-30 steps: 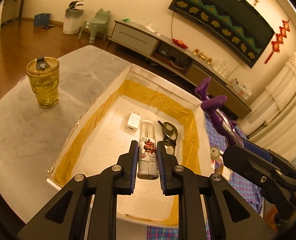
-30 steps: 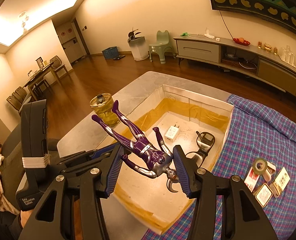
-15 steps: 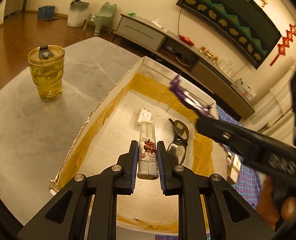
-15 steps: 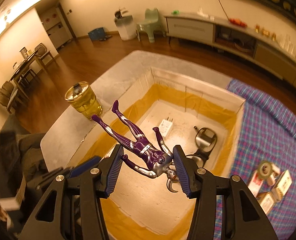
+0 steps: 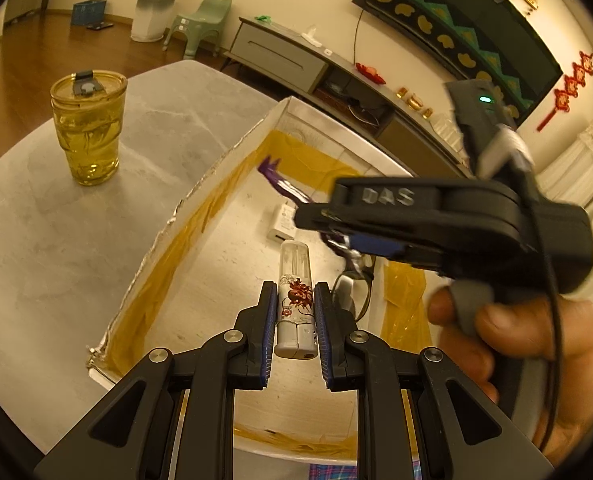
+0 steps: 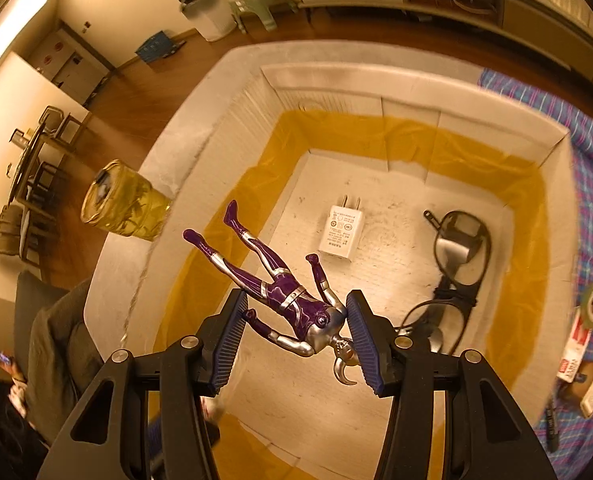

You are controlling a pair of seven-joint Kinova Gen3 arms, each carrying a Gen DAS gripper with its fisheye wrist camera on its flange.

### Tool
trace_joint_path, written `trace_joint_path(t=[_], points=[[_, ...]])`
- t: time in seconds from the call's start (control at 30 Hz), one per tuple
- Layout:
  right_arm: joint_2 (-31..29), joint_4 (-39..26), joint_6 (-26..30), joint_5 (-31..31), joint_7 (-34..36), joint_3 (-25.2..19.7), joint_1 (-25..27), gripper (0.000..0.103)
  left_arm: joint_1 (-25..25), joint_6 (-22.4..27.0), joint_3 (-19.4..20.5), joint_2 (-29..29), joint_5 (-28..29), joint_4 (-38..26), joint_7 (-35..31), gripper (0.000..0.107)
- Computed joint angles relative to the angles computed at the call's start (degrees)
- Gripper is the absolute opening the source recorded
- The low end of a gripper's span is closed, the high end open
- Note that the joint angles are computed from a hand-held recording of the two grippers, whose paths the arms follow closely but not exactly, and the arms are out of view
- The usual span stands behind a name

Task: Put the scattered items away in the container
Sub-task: 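Open the right tool to drop the purple figurine while the left tool releases the tube into the box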

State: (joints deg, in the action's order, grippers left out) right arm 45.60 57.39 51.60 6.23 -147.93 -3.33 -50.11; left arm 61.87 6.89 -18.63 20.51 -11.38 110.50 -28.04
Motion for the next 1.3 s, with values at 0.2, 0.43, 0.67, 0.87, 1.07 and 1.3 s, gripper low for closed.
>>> trace_joint_path(t=[0.2, 0.43, 0.67, 0.87, 1.07, 1.3], points=[[2.9, -2.3, -0.6, -4.2, 0.6, -2.0, 2.8, 0.053, -2.7, 2.4, 2.9, 1.3, 0.0, -1.6, 0.2, 0.019], [5.7, -7.1, 2.8, -5.2, 1.1, -1.4, 2.2, 0.053, -3.1, 5.5, 4.1, 2.3, -3.7, -3.6, 3.4, 0.019], [7.0, -10.2, 6.3, -4.4, 1.7, -0.6, 1.3, 0.053, -3.4, 6.5, 4.9, 2.4, -7.5, -3.9, 6.9, 0.019], [7.6, -11.7, 7.9, -3.9, 1.7, -0.3, 0.6, 0.053, -4.0, 6.4, 5.8, 2.4, -9.3, -3.9, 8.8, 0.02], [7.2, -10.6, 7.5, -4.3, 0.3, -0.1, 0.6, 0.06, -7.0, -1.0, 7.0, 0.8, -6.3, 0.2, 7.6, 0.025], [5.2, -7.4, 5.5, -4.1, -0.4, -0.6, 0.6, 0.062, -8.2, -5.3, 7.2, 0.1, -0.7, 2.4, 3.2, 0.031]])
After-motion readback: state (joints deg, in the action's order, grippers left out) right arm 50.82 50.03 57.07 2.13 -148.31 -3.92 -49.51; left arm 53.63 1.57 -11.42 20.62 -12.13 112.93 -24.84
